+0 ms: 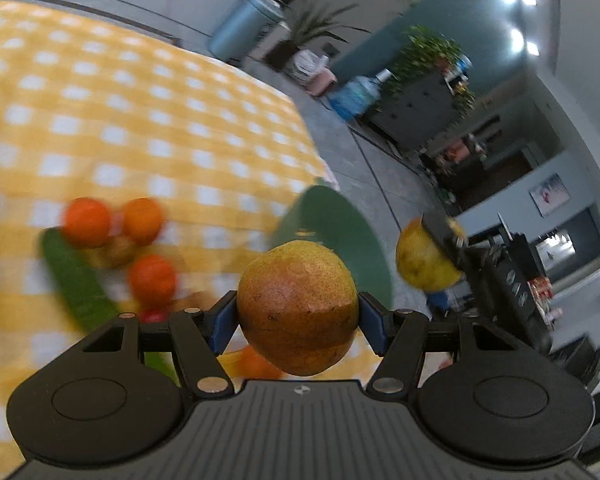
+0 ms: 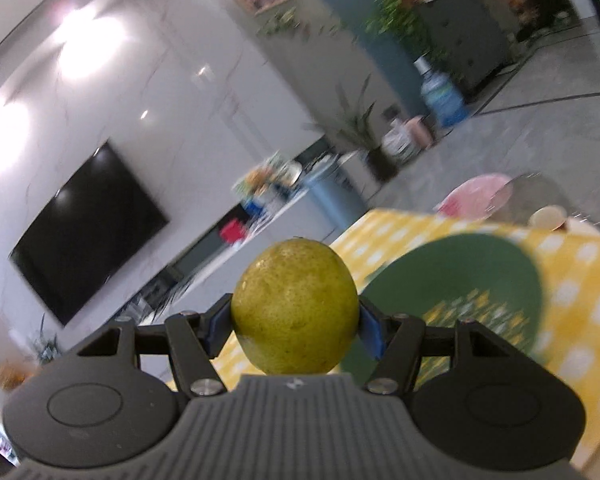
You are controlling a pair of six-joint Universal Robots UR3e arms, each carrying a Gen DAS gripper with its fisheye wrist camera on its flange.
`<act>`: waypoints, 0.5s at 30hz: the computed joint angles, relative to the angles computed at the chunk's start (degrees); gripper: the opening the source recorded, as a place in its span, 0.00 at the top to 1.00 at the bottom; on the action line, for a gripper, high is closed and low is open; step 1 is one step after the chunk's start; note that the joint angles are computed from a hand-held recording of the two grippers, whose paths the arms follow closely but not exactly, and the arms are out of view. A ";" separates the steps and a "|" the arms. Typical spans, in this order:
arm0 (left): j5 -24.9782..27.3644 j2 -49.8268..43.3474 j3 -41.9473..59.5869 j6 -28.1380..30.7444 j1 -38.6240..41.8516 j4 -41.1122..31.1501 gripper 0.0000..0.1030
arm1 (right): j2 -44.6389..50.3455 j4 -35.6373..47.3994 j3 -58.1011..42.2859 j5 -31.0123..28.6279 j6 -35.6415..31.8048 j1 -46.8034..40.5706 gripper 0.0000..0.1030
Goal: Organize fruits
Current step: 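Carry the mango and pear into the green colander and release both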
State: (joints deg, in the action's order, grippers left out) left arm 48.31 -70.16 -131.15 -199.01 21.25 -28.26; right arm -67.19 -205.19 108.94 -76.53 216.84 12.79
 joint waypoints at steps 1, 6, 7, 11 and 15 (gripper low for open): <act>1.65 -4.77 2.85 -2.35 -3.15 3.71 0.30 | -0.81 -0.91 1.61 0.07 0.31 -1.39 0.41; 7.07 -25.33 19.81 -7.79 -15.09 10.62 0.30 | -1.92 -5.43 8.41 3.08 2.74 -9.29 0.41; 7.87 -28.77 23.58 -8.16 -16.81 10.06 0.30 | -1.65 -6.63 9.58 4.22 3.80 -10.89 0.41; 12.33 -39.35 37.09 -8.10 -22.51 4.66 0.30 | -0.17 -10.99 12.94 10.13 4.37 -16.82 0.41; 18.63 -49.22 52.00 -7.06 -26.53 -4.61 0.30 | 2.18 -14.81 13.84 13.81 6.39 -19.99 0.41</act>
